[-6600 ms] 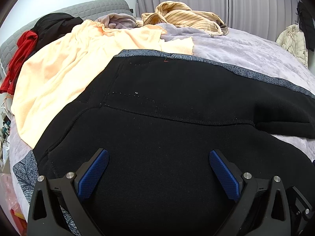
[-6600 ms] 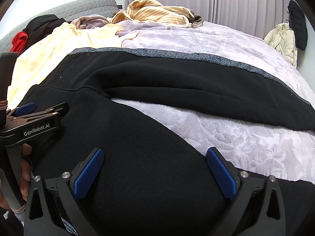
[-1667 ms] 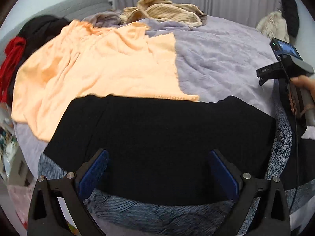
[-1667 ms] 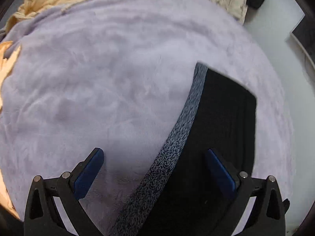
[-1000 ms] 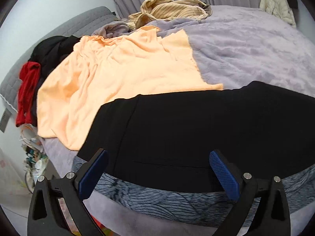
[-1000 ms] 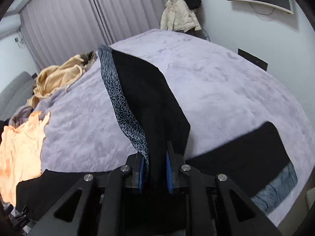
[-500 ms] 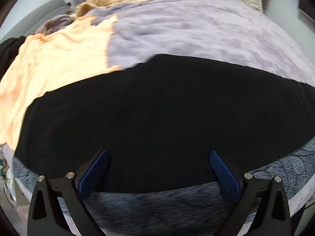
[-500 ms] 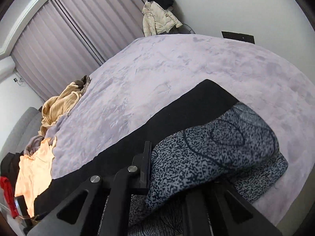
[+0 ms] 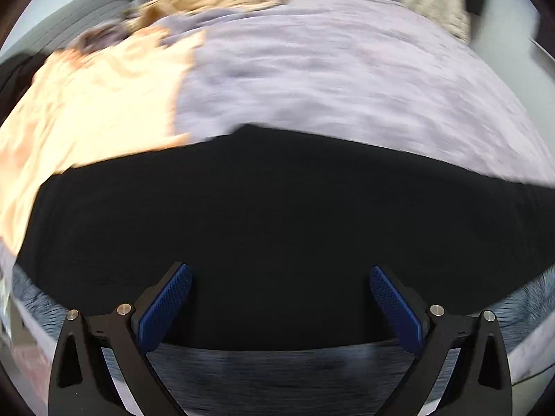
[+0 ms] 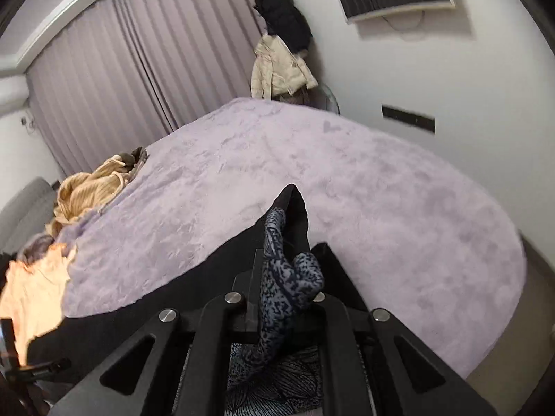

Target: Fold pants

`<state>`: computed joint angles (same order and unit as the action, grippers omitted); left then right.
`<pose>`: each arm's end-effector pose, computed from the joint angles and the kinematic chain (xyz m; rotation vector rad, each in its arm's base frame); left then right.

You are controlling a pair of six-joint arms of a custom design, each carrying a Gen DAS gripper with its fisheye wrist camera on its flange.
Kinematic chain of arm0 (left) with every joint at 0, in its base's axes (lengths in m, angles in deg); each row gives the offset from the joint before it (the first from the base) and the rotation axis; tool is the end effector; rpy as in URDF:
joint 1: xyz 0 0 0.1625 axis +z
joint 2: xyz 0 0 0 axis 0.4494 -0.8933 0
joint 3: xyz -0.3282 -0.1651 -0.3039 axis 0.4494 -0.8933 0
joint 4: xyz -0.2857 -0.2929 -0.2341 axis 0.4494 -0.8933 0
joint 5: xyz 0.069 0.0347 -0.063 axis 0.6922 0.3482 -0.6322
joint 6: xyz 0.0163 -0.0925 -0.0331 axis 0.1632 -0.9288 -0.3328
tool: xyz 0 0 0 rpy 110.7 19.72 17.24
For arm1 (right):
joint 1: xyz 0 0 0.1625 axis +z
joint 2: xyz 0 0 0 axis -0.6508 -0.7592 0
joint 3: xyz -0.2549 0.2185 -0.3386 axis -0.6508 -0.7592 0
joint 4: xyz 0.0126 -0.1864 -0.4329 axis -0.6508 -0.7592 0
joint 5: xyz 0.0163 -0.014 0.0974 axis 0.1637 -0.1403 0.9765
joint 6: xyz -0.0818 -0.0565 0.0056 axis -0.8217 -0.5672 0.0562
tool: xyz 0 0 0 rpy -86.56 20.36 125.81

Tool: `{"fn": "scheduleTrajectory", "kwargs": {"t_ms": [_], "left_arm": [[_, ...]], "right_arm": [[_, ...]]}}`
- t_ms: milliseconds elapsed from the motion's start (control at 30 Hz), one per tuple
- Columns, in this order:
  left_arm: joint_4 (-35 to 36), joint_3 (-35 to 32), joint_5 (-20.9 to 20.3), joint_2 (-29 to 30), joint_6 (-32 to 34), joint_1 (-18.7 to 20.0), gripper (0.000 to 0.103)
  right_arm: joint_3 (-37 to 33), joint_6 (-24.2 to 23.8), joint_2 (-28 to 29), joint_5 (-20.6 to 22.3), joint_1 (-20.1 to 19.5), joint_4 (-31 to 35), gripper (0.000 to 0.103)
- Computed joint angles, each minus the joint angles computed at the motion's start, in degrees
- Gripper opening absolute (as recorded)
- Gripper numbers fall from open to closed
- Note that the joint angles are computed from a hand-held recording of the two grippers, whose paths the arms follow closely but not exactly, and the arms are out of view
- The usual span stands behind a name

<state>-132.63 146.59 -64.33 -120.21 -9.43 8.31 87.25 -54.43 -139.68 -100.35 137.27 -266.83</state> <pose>-0.1796 -0.3831 0.1432 -0.1226 2.1906 -0.6850 0.1309 -0.3400 0.3154 0.2656 -2.2800 1.2783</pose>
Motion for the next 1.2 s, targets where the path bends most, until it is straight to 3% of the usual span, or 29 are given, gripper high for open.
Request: {"fn": "scheduleTrajectory", "kwargs": {"t_ms": [33,100,167,267,300,333,400,533,600,667,800,867,900,967,1033,1133,1200], "left_arm": [[-2.3,-0.9,0.5,3.0,2.1,-0.6,0.103],[-2.1,-3.5,2.7,9.3,2.7,-1.1,0.103],[2.6,-5.3,4.6,13.3,-0.3,-1.1,0.103],[0.7,-3.8,4.5,12.2,1.1,-1.2,0.103],[2.7,-3.1,3.7,10.3,-0.2,-1.4,0.103],[5.7,-3.1,3.1,8.7,-2.2,-1.6,0.103],[11.4,-2.7,2.5,6.0,-6.7,-1.7,0.103],[22.8,-1.7,2.1,0.7,-15.9,-2.0,0.103],[23.4,-0.2,2.1,-2.1,-18.0,-2.6,0.103],[24.2,-0.4,2.0,-2.2,-20.1,-2.5,0.103],[14.0,1.0,1.0,0.0,-13.5,-5.5,0.103],[14.3,0.2,2.5,2.9,-11.9,-6.8,0.103],[17.8,-1.0,2.9,4.9,-14.0,-6.4,0.103],[22.5,-1.9,2.2,5.5,-16.4,-4.8,0.103],[21.7,0.7,2.0,1.0,-15.8,-4.4,0.103],[31.1,1.3,1.0,-3.8,-21.4,-4.6,0.103],[37.5,1.4,-0.5,-7.2,-26.0,-4.6,0.103]], "right_arm": [[0.1,-1.5,1.0,-2.5,2.0,-2.5,0.008],[-0.3,0.3,0.7,-4.6,2.6,-1.7,0.008],[-1.0,4.6,-0.1,-5.1,0.2,4.2,0.009],[-2.8,6.8,2.4,-7.7,-3.7,11.0,0.013],[-2.8,6.8,2.4,-6.9,-5.2,11.0,0.027],[-2.6,7.0,2.6,-7.1,-5.8,9.8,0.051],[-2.7,7.2,3.9,-13.2,-4.6,5.4,0.087],[-2.5,1.6,7.3,-23.2,1.1,-7.7,0.088],[-2.6,-3.8,9.9,-25.6,5.5,-13.7,0.088],[-2.5,-8.7,13.2,-24.9,9.9,-16.2,0.090],[-2.5,-8.1,18.5,-17.8,15.8,-4.8,0.094],[-3.4,-9.7,23.4,-15.9,18.1,-2.0,0.094],[-4.0,-10.4,26.0,-16.7,19.0,-1.9,0.094],[-5.0,-10.8,29.0,-17.7,19.6,-0.9,0.094],[-4.4,-9.7,28.9,-16.9,18.7,1.3,0.094],[-3.9,-8.7,30.0,-19.9,16.6,1.4,0.094],[-2.3,-8.2,27.7,-18.2,13.6,0.3,0.100]]}}
